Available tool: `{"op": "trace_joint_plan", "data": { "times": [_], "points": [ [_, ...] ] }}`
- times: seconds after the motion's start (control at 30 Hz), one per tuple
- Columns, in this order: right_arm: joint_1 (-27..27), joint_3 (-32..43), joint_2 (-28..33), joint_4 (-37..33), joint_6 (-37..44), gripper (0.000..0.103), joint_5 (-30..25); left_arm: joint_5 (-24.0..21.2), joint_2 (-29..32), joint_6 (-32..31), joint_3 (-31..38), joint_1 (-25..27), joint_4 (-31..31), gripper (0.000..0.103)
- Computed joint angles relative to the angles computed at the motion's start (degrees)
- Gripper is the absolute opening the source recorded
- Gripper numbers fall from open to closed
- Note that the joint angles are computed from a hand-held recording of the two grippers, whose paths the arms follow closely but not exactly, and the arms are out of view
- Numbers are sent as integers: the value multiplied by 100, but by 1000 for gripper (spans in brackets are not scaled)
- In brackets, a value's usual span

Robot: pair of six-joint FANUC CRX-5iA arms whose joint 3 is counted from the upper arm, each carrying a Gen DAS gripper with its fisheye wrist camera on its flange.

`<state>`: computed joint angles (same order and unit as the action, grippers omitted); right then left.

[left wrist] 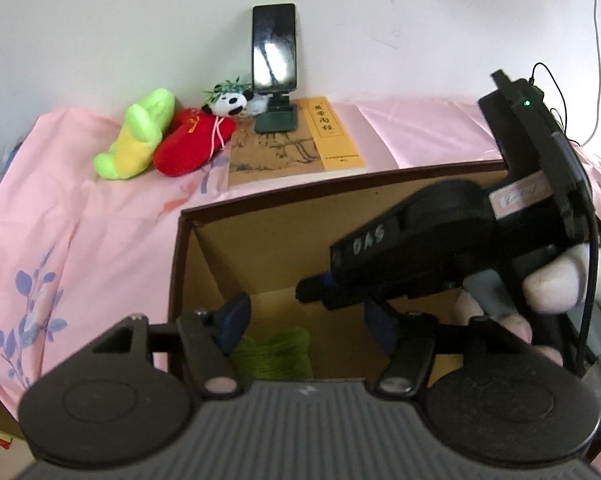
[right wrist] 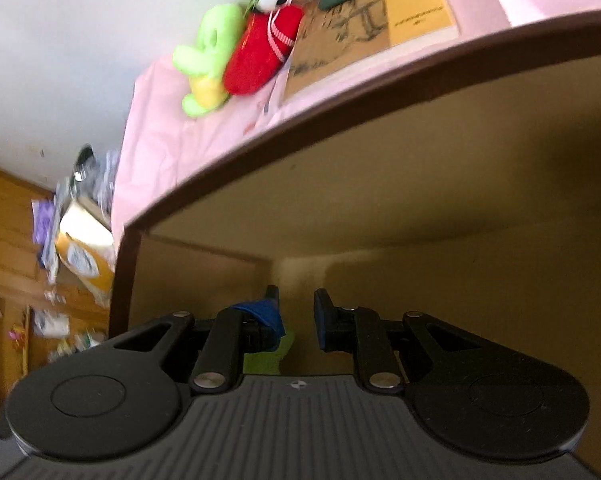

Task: Organize soft objects
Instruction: 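Open the right gripper to drop the knitted piece, then withdraw, then reach the right gripper to the white fluffy towel and grasp it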

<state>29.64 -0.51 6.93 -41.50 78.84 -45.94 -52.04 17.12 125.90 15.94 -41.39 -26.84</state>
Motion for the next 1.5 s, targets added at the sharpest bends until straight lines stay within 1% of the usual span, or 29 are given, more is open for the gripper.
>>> {"op": "trace_joint_plan", "data": {
  "times": [0.03, 0.13, 0.23, 0.43, 0.6, 0.7, 0.83, 0.97, 1.13, 1.23, 1.37, 1.5],
  "points": [
    [-46, -45, -29, -97, 8, 6, 74, 7, 11, -9, 9, 4, 10, 68],
    [-268, -62, -52, -588, 206, 6, 59, 16, 57, -84, 43, 43, 148, 69],
    [-354, -75, -93, -833, 421, 6, 10, 3, 97, -60, 83, 59, 169, 69],
    [-237, -210, -327, -571, 392, 7, 227, -23, 145, -44, 132, 56, 111, 71],
    [-172, -491, -706, -258, 156, 8, 590, 28, 98, 1, 58, 55, 56, 72],
    [-75, -677, -963, 0, -124, 8, 806, -6, 44, 202, 41, 17, -100, 72],
    [38, -944, -1319, 446, -455, 9, 1006, -204, -75, 501, 78, -87, -274, 70],
    [337, -1441, -1843, 1315, -1025, 9, 1418, -215, -409, 613, -96, -270, -486, 70],
    [716, -2222, -2526, 2692, -2402, 10, 1921, -163, -745, 597, -357, -389, -336, 70],
    [983, -2773, -2957, 3731, -3433, 10, 2153, -105, -869, 611, -468, -511, -280, 70],
    [1346, -3511, -3492, 5240, -4923, 10, 2225, 163, -956, 326, -585, -629, 62, 70],
    [1643, -4184, -4107, 6407, -6086, 10, 2120, 507, -918, -209, -613, -731, 509, 71]
  ]
}}
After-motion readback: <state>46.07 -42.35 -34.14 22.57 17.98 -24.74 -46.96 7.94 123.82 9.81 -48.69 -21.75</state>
